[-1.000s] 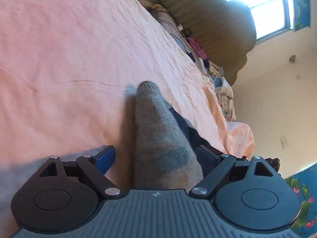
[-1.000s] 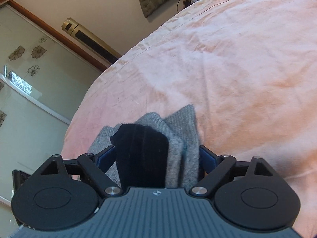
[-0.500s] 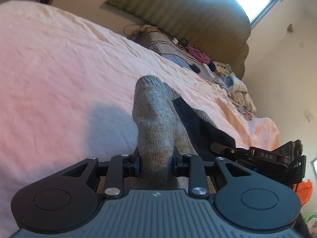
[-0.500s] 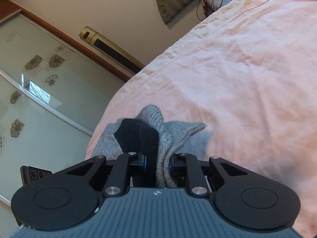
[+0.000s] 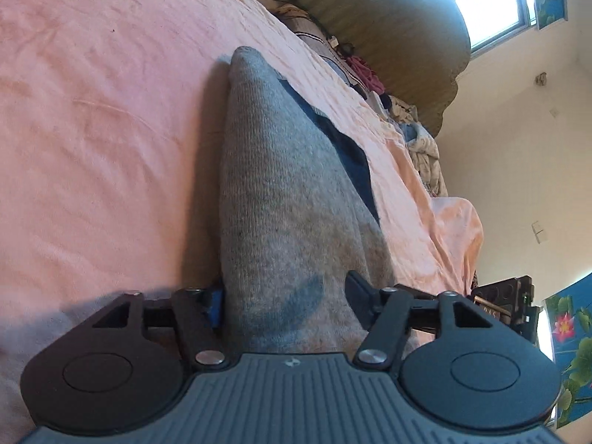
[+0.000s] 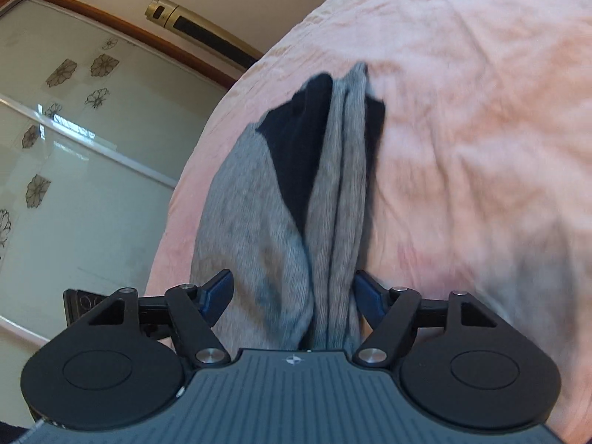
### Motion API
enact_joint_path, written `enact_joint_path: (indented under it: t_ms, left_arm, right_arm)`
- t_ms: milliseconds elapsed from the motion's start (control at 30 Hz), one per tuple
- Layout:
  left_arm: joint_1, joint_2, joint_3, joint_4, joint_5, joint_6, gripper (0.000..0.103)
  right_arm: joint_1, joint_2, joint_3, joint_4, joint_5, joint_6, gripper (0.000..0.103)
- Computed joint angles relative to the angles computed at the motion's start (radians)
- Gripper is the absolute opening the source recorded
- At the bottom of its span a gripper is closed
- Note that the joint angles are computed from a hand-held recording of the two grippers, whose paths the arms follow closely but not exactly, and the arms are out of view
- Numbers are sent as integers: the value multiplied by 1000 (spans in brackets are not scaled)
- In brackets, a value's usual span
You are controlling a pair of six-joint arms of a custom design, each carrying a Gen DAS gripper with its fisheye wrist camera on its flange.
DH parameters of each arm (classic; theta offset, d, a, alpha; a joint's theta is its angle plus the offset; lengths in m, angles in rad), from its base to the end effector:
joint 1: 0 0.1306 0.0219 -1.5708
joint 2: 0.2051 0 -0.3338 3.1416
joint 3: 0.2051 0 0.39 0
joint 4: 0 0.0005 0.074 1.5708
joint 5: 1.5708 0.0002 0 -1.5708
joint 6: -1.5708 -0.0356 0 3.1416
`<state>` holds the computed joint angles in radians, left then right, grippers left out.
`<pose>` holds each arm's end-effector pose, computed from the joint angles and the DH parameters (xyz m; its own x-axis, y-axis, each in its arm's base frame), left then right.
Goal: Fold small clothes
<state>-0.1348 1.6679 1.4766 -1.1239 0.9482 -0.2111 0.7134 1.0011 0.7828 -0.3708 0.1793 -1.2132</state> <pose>0.5192 -0.1001 0.2834 -0.8784 0.2424 -0.4119 0.4765 0.5108 -0.7156 0.2874 0.2397 0.2973 -0.6452 0.6606 -0.3838 0.2074 0.6350 0.7442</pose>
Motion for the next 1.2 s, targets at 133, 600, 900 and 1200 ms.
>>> enact_joint_path:
  t_ms: [133,600,900,1200]
  left_arm:
    - [8,-11,24,-63,-65,-82,12]
    - [8,-426,-421,444,-263,-467,75]
    - [-34,-411,-473,578,-333,-515,23]
    - [58,-331,-366,367,-212,-564,17]
  right_arm:
    - [45,32,56,-89,26,46,22]
    - [7,-27,72,-47,154,79,58]
    - [-97,197,215,-100,-12,108,21]
    - [-70,92,102,-75,11,75,13]
